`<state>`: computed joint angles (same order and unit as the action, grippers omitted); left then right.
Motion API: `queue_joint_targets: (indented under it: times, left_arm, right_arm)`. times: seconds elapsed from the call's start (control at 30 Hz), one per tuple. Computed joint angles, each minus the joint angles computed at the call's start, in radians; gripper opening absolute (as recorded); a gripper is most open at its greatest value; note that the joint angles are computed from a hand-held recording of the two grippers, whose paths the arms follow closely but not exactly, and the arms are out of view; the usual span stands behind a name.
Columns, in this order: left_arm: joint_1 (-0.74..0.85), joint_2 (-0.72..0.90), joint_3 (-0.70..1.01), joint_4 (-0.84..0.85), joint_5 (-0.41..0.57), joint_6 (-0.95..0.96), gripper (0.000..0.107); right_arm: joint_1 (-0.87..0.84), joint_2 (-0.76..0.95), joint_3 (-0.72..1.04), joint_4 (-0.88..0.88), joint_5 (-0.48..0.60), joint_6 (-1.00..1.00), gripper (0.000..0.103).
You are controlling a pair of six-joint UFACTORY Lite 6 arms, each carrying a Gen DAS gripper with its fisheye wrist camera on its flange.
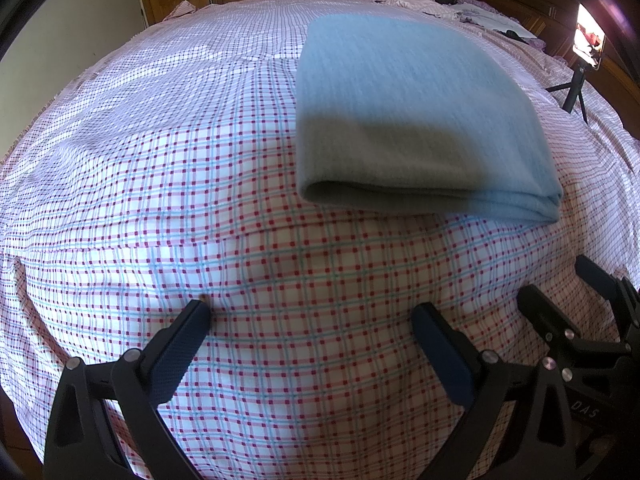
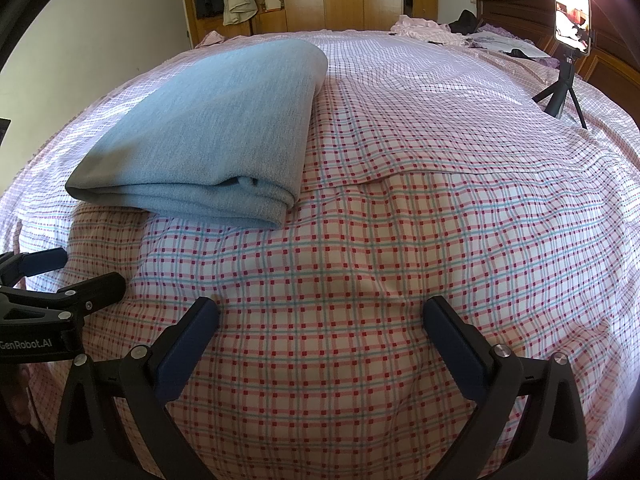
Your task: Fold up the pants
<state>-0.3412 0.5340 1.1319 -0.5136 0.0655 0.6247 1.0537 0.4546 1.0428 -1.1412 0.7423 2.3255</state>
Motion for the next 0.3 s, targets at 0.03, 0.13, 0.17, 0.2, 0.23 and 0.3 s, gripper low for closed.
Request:
queue_joint_targets:
  times: [0.03, 0.13, 0.17, 0.2, 0.23, 0.3]
  left_arm:
    - [0.0, 0.0, 0.0, 0.0, 0.0, 0.0, 0.103]
    - [0.0, 0.0, 0.0, 0.0, 0.0, 0.001, 0.103]
    - [0.0, 0.0, 0.0, 0.0, 0.0, 0.001, 0.103]
    - [0.0, 0.0, 0.0, 0.0, 0.0, 0.001, 0.103]
    - [0.001, 0.0, 0.0, 0.0, 0.0, 0.001, 0.103]
    - [0.001, 0.0, 0.0, 0.0, 0.0, 0.001, 0.103]
  right_arm:
    - [0.003, 0.004, 0.004, 0.002, 0.001, 0.001, 0.1]
    - [0.003, 0.004, 0.004, 0.002, 0.002, 0.002, 0.1]
    - [0.002, 0.003, 0.003, 0.001, 0.001, 0.001, 0.1]
    - [0.003, 0.004, 0.004, 0.002, 0.002, 0.001, 0.1]
    - [0.004, 0.004, 0.004, 0.002, 0.002, 0.002, 0.1]
    - [0.003, 0.004, 0.004, 0.002, 0.002, 0.002, 0.1]
